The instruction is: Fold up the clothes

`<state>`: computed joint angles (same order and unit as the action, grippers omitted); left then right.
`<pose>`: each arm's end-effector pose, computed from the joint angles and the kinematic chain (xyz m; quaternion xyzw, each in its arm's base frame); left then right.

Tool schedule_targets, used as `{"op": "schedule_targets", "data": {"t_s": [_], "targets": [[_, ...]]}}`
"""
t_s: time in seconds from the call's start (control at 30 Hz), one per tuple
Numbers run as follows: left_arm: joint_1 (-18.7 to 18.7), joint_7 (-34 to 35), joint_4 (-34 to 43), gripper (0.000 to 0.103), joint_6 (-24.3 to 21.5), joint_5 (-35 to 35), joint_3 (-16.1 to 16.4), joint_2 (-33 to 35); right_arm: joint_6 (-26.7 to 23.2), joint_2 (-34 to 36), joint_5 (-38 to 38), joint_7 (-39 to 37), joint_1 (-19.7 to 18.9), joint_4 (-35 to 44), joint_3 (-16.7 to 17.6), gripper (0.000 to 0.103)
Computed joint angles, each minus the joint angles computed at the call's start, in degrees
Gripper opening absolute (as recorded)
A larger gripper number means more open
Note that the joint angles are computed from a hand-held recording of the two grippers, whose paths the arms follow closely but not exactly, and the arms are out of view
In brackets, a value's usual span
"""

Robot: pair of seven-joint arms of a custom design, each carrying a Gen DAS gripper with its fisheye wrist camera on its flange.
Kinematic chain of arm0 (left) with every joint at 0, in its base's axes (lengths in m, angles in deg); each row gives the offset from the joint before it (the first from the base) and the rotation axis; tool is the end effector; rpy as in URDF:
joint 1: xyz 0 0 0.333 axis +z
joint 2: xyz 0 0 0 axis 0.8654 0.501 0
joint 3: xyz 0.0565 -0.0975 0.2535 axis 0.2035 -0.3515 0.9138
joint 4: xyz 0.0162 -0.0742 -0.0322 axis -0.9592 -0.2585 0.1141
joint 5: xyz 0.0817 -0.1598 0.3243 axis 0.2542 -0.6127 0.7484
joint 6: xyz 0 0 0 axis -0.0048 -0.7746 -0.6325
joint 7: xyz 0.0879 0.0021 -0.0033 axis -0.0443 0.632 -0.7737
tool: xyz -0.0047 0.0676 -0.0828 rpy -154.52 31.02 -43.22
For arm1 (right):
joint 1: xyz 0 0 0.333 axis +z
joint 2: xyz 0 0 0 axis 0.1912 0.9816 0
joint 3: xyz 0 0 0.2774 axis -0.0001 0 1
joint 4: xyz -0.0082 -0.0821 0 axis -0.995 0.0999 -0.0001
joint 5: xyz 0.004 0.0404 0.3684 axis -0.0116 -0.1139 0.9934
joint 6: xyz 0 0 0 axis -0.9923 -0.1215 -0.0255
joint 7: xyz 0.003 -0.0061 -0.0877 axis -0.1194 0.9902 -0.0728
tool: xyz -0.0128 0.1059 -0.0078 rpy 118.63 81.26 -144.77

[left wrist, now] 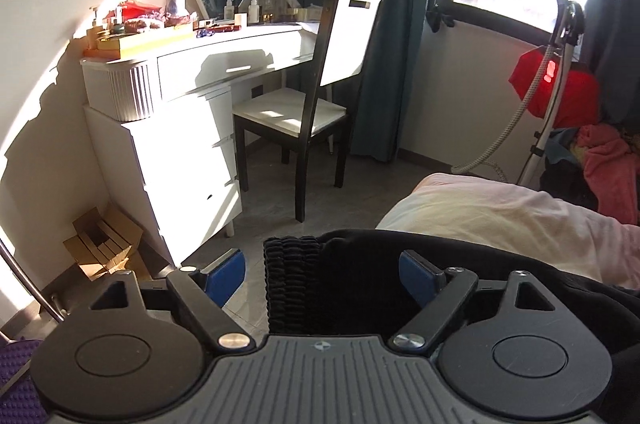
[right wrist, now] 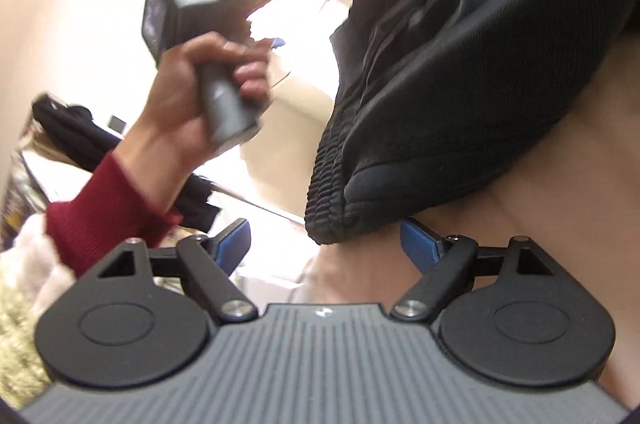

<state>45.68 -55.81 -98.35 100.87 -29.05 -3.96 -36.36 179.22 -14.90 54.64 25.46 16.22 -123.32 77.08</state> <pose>0.4377 -0.2531 0.5443 -0.8090 0.3642 -0.2082 0.4116 0.4541 0.0616 0.4704 -0.7216 0.4135 0.2609 0.4901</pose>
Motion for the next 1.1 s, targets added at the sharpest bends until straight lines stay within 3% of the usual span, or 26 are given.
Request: {"op": "schedule_targets", "data": {"t_s": [0.2,0.4,0.5,0.67,0.77,0.9,0.97,1.1], "targets": [[-7.4,-3.1,6.5,0.089,-10.2,3.2,-8.4,2.9,5.4,-11.8,-5.6,-5.7,-3.8,-2.5,-4.0,0.084],[-19.0,-6.2,19.9,0.089,-22.8,10.4,-14.3,15.9,9.4,-18.9,-9.5,-14.2,-6.6,-1.9,-10.6,0.083],[-26.4,-6.4,30.0,0.089,-28.4,16.8,-15.0,25.3,15.8,-21.1,-7.8,-18.9,-6.3,-5.3,-11.1,0.083],[-39.0,-6.3,43.2,0.091,-34.0,26.9,-11.8,38.0,25.3,-22.7,-4.2,-29.3,-4.9,-11.0,-12.6,0.083],[-41.0,-10.0,43.9,0.091,-30.1,26.6,-10.3,40.1,27.2,-22.4,-3.2,-30.2,-5.3,-12.4,-14.0,0.083],[-42.6,-4.9,48.5,0.091,-27.5,25.4,-7.2,43.9,27.9,-20.7,-1.4,-29.0,-5.6,-11.4,-15.2,0.083],[-41.7,-2.1,49.8,0.091,-24.7,24.2,-5.6,44.6,29.1,-20.6,0.0,-28.7,-6.0,-11.2,-15.1,0.083],[-35.4,-0.4,48.4,0.09,-12.7,20.2,-2.6,43.3,30.7,-18.7,2.6,-28.2,-6.1,-10.3,-15.0,0.083]]}}
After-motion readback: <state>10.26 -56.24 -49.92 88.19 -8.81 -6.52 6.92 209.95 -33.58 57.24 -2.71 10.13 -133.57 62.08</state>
